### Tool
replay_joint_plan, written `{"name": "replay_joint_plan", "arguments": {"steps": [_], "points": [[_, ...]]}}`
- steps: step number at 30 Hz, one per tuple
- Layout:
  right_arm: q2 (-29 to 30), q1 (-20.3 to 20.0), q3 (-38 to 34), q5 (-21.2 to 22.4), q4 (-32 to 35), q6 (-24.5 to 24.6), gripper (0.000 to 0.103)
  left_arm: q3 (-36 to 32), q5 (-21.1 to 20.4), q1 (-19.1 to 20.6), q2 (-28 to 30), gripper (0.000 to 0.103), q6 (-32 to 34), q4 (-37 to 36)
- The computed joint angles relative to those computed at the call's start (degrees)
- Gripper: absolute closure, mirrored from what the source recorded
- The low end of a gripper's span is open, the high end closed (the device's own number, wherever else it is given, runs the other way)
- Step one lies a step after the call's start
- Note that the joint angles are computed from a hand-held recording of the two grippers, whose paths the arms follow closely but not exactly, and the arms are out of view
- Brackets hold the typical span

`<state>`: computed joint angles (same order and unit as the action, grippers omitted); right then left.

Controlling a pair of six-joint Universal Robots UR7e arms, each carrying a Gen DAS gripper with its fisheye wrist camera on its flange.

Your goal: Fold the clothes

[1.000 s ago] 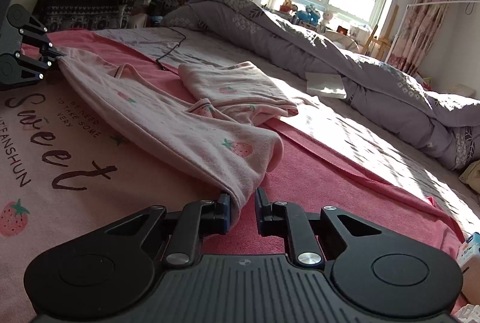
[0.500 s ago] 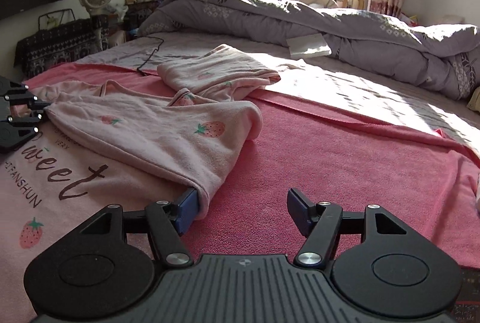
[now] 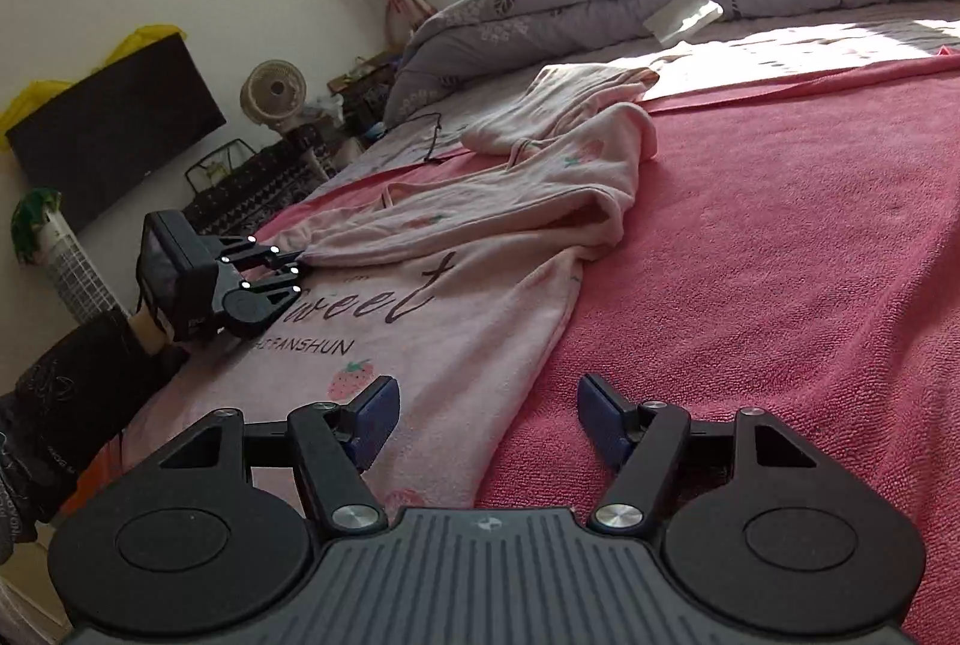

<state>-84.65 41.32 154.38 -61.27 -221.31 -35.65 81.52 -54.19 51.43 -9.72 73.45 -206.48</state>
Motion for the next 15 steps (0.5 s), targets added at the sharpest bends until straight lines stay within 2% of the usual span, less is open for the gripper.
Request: {"name": "replay_joint_plan", "arguments": {"steps": [1, 3, 5, 8, 12, 15], "points": [[1.1, 0.4, -0.4, -0.2, -1.5, 1.0, 0.039, 0.0, 0.0, 0.0, 0.0, 0.094, 0.0, -0.1], [3.1, 1.2, -1.5, -1.0, -3.9, 4.1, 0.056, 0.0, 0.1, 0.0, 0.1, 0.094, 0.2, -0.2], [3.9, 1.7, -3.3, -2.7, -3.2, 8.2, 0.092, 0.0, 0.1, 0.0, 0.1, 0.094, 0.1, -0.2], [2.8, -0.5, -3.2, 1.2, -0.5, 9.3, 0.095, -0.1, 0.2, 0.0, 0.2, 0.094, 0.3, -0.4], [2.2, -1.8, -1.5, 2.8, -2.7, 10.0, 0.096, -0.1, 1.3, -0.5, -0.1, 0.093, -0.4, 0.6], [1.6, -3.3, -0.3, 4.0, -4.5, 12.1, 0.096, 1.0, 3.6, -1.4, -2.6, 0.074, -5.3, 5.6]]}}
